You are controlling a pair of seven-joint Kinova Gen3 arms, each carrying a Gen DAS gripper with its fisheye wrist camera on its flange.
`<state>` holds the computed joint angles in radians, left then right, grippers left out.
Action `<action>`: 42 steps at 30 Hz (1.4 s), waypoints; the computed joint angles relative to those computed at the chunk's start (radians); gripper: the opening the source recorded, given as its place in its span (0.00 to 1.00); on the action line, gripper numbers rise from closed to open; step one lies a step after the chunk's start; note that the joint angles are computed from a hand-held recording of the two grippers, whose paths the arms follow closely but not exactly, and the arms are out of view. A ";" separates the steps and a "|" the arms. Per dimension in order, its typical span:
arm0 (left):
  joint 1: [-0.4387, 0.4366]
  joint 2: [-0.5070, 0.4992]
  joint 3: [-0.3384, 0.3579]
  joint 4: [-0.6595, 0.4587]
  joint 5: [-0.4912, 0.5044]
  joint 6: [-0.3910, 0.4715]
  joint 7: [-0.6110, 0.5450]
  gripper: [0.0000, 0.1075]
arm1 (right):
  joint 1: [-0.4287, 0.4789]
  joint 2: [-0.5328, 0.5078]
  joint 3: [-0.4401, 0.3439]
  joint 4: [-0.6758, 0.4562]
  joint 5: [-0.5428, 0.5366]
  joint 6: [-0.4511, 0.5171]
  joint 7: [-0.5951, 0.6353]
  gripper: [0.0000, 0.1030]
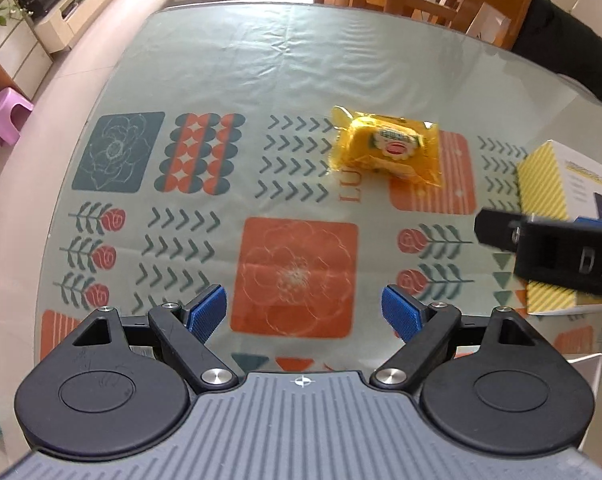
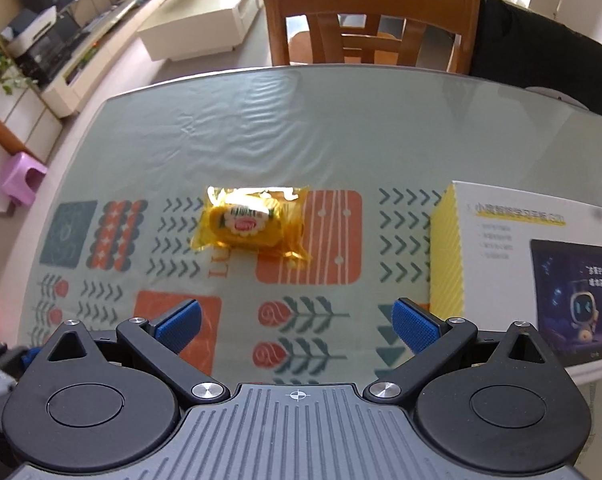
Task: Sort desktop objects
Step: 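Move the right tool to the other yellow bread packet and close on it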
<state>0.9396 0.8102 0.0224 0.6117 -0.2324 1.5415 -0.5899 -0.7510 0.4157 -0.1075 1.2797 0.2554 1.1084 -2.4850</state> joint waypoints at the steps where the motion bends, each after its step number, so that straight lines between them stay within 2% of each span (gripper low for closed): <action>1: -0.007 0.008 0.003 -0.008 0.003 0.003 -0.010 0.96 | 0.001 0.013 0.002 -0.017 -0.003 0.005 -0.003 1.00; 17: -0.072 0.084 -0.008 -0.048 0.033 0.018 -0.125 0.96 | -0.037 0.228 0.059 -0.286 -0.010 0.134 -0.016 1.00; 32: -0.114 0.084 -0.004 0.000 0.041 -0.013 -0.122 0.96 | -0.042 0.380 0.093 -0.491 -0.045 0.217 0.003 1.00; 42: -0.127 0.078 -0.003 0.026 0.049 -0.023 -0.104 0.96 | -0.029 0.461 0.097 -0.584 -0.083 0.242 0.027 1.00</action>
